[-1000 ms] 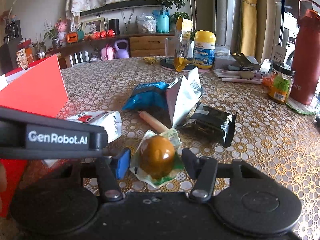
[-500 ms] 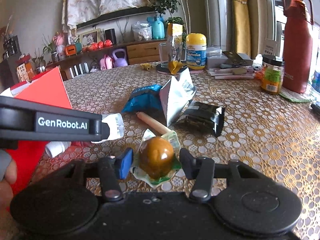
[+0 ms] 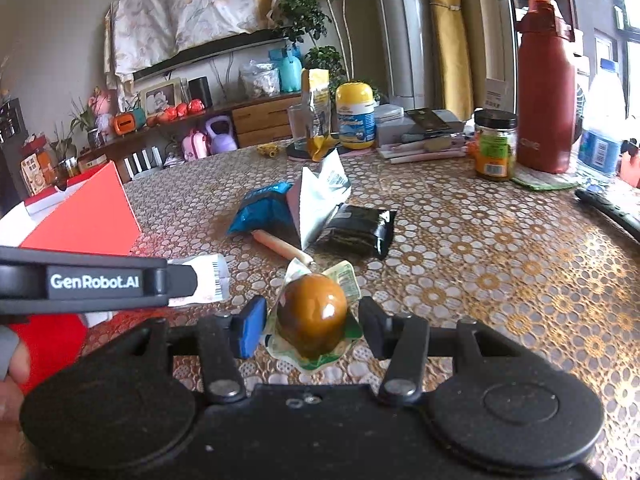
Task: Organize snacks
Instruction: 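Lift both held snacks and carry them over the white box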
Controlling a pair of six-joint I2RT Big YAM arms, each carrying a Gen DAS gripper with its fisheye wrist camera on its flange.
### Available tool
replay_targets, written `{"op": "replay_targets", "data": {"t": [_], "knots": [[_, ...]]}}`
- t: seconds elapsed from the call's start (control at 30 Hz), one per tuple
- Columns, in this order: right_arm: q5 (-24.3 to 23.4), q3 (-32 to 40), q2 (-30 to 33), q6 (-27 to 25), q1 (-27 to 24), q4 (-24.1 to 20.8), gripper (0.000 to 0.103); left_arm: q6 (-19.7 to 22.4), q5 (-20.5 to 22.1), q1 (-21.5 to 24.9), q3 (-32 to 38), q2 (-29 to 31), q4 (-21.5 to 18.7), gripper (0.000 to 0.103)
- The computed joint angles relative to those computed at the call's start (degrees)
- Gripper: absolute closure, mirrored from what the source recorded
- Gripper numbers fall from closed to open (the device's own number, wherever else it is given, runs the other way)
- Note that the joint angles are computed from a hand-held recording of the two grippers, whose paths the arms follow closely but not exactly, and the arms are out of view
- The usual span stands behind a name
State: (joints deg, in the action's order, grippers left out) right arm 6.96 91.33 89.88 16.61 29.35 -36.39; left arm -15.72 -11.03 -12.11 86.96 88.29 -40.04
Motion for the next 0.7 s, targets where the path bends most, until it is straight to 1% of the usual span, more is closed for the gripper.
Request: {"op": "replay_targets", "data": {"t": [0.13, 0.43, 0.7], "knots": [[0.8, -0.7, -1.4, 0.0, 0.3, 0.5, 0.054, 0.4, 0.1, -0.1, -1.1, -1.7, 0.9, 0.038], [2.4, -1.7, -3.8, -0.3, 1.1, 1.4, 0.053, -0.2, 0.4, 0.5, -3.6, -5.6, 2.3, 0.038], [3.7, -0.9, -4.5, -1.1, 2.5, 1.4, 0.053, -1.0, 0.3, 1.2, -5.1, -8.7, 3.8, 0.038]]}}
